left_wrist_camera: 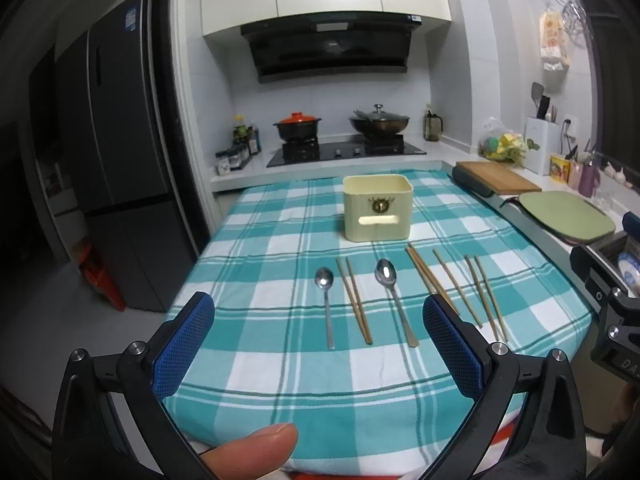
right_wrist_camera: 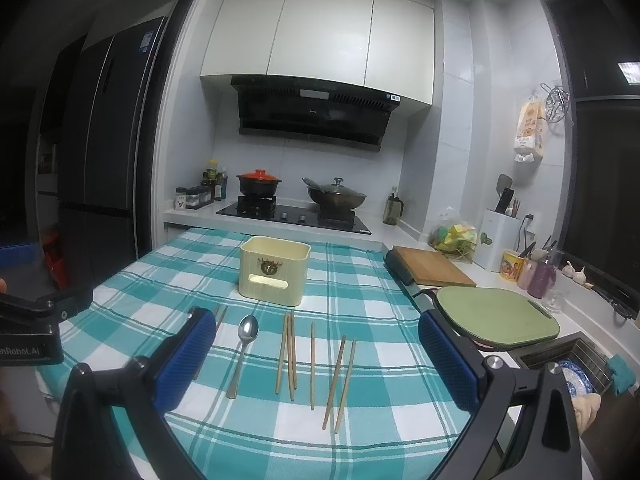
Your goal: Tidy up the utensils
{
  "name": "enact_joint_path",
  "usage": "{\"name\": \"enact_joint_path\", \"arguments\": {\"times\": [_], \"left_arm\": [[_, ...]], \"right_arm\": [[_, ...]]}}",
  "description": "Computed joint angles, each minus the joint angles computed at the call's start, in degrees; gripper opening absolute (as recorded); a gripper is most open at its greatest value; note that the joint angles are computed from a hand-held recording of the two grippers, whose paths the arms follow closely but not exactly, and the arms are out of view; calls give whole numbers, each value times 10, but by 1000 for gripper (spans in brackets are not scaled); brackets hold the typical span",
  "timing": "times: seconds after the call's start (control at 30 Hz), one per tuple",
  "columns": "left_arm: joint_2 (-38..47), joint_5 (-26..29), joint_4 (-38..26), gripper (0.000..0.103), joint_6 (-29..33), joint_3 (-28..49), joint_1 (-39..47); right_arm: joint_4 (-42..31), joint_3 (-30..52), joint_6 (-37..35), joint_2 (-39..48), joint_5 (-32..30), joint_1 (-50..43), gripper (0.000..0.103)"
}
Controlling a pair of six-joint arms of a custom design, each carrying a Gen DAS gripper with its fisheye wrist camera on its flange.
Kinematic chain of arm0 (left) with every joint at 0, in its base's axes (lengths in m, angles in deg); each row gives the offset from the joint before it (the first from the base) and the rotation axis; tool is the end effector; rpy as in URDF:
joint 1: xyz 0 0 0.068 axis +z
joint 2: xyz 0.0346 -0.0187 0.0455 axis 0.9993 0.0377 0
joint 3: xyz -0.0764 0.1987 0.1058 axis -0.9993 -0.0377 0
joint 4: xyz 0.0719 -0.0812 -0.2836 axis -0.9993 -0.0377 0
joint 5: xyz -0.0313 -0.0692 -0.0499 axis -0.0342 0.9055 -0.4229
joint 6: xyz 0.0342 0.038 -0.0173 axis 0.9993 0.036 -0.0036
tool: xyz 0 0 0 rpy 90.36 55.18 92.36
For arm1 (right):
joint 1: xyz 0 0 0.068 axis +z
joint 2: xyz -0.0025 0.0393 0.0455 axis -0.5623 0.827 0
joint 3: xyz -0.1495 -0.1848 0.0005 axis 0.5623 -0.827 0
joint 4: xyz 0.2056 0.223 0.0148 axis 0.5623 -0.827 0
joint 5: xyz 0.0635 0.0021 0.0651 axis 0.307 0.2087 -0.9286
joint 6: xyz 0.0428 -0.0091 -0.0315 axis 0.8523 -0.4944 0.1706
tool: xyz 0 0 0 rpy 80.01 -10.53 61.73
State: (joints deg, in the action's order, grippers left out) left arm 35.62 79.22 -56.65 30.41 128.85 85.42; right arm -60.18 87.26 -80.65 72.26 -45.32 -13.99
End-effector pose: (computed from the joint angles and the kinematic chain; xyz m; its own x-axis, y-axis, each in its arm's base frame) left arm 0.2921 -0.0059 0.3646 -0.4757 0.0243 -0.8793 -0.1174 0.9889 0.0909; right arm 0.3150 0.1048 0.3783 -0.3732 -0.1287 -0.9188 -0.0704 0.9914 -0.1103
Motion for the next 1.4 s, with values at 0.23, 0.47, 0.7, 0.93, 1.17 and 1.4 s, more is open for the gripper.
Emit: {"name": "enact_joint_path", "arguments": {"times": [0.23, 0.47, 0.7, 0.93, 1.17, 1.4], "left_arm": [[7, -3, 2, 103, 1, 4, -3], [17, -6, -5, 103, 2, 12, -9], [26, 2, -12, 103, 1, 19, -7], [27, 7, -12, 103, -1, 20, -6], [40, 11, -15, 103, -1, 26, -5], [62, 17, -20, 103, -5, 37, -5]], "right_arm": [[0, 1, 2, 4, 4, 1, 103], [-4, 8, 3, 9, 2, 0, 103], [-3, 7, 1, 11, 7, 1, 103], [-4, 7, 1, 15, 13, -3, 103], [-10, 10, 2, 17, 8, -7, 103], [-22, 18, 9, 26, 9, -10, 103]]}}
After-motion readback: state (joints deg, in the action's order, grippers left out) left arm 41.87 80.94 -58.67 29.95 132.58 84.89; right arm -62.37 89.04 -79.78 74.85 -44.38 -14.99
